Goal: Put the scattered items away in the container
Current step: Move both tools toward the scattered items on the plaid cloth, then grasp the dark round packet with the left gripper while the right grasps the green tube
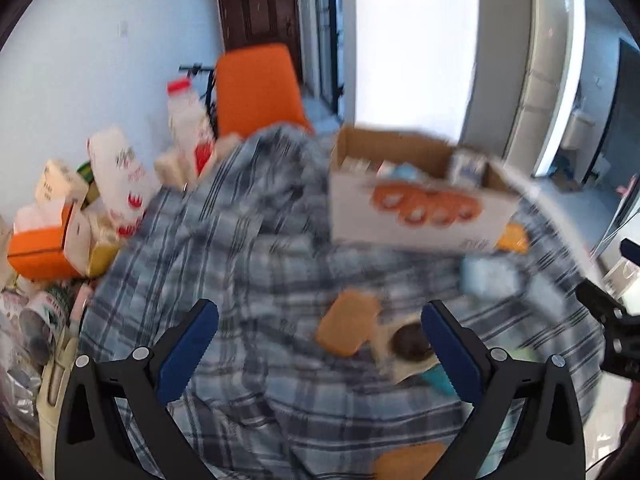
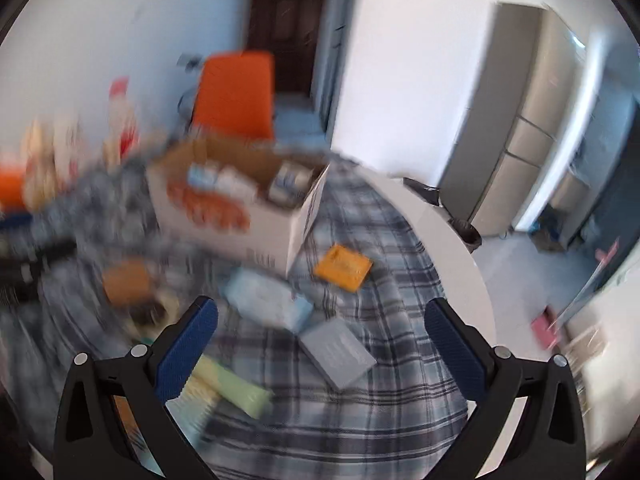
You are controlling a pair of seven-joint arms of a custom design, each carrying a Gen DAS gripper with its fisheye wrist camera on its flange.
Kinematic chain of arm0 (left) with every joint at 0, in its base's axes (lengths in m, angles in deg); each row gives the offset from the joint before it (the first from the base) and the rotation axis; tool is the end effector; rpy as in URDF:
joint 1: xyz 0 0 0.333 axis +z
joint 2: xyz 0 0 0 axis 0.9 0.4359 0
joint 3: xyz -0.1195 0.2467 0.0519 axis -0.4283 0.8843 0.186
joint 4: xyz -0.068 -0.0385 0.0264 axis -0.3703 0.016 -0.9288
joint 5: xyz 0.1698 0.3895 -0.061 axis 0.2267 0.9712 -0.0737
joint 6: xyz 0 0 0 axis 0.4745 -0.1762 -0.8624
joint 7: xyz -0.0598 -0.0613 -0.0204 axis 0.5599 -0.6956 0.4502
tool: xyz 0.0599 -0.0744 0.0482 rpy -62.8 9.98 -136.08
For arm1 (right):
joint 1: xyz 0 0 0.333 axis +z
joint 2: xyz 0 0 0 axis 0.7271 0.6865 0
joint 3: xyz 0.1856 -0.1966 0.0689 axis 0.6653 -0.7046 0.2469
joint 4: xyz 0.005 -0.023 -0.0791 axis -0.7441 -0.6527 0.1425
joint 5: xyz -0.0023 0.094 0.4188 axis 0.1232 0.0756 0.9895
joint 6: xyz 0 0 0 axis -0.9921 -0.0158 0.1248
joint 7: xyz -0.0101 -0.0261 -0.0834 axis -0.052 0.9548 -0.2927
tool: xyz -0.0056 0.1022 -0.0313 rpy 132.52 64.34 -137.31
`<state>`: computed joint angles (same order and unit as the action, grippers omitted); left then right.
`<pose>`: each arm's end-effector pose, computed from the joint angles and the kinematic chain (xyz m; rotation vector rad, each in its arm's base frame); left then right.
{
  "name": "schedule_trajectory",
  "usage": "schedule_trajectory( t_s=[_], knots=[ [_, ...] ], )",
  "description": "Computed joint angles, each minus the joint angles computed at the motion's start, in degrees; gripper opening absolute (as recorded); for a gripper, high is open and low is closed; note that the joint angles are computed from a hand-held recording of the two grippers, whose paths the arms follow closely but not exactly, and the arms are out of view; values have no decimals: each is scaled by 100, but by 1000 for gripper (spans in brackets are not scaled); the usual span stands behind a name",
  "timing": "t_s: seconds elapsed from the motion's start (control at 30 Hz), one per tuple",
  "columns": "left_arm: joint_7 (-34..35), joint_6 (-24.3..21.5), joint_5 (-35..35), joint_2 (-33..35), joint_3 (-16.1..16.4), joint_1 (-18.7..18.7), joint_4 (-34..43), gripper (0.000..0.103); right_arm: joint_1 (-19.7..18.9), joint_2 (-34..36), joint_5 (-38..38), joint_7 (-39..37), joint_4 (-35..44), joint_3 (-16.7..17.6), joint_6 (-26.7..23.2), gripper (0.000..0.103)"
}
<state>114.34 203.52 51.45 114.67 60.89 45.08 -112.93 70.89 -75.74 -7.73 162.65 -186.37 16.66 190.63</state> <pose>0.7096 -0.3525 0.4558 -0.9809 2.3985 -0.8468 0.5329 0.2836 0.4436 -1.3168 2.4097 -1.0645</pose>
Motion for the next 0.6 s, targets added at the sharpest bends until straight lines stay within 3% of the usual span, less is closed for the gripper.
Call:
schedule_trajectory(
  t_s=[0.07,0.17,0.3,0.4,0.5,0.57,0.6],
  knots=[
    [-74,-26,268,61,179,-120,-10,103,-80,-23,326,-179,-252,-75,681,103],
    [-6,-124,379,112,181,-106,-14,103,-206,-74,597,-305,-615,-152,1713,103],
    [731,-600,-44,138,-252,187,48,103,-281,37,829,-1020,-542,-174,2111,103],
    [1621,-1203,-480,119,-534,407,85,103,-386,-71,1508,-2287,-739,-252,2766,102],
    [2220,-1366,-675,-121,-547,460,-268,103,-444,-112,2341,-3366,-830,-271,2904,102],
    [2215,-1208,-491,-198,-367,286,-441,103,-479,-118,2516,-3666,-891,-277,3055,102],
    [2058,-1047,-304,-171,-231,143,-453,103,-498,-81,2544,-3716,-874,-280,3072,96]
  ],
)
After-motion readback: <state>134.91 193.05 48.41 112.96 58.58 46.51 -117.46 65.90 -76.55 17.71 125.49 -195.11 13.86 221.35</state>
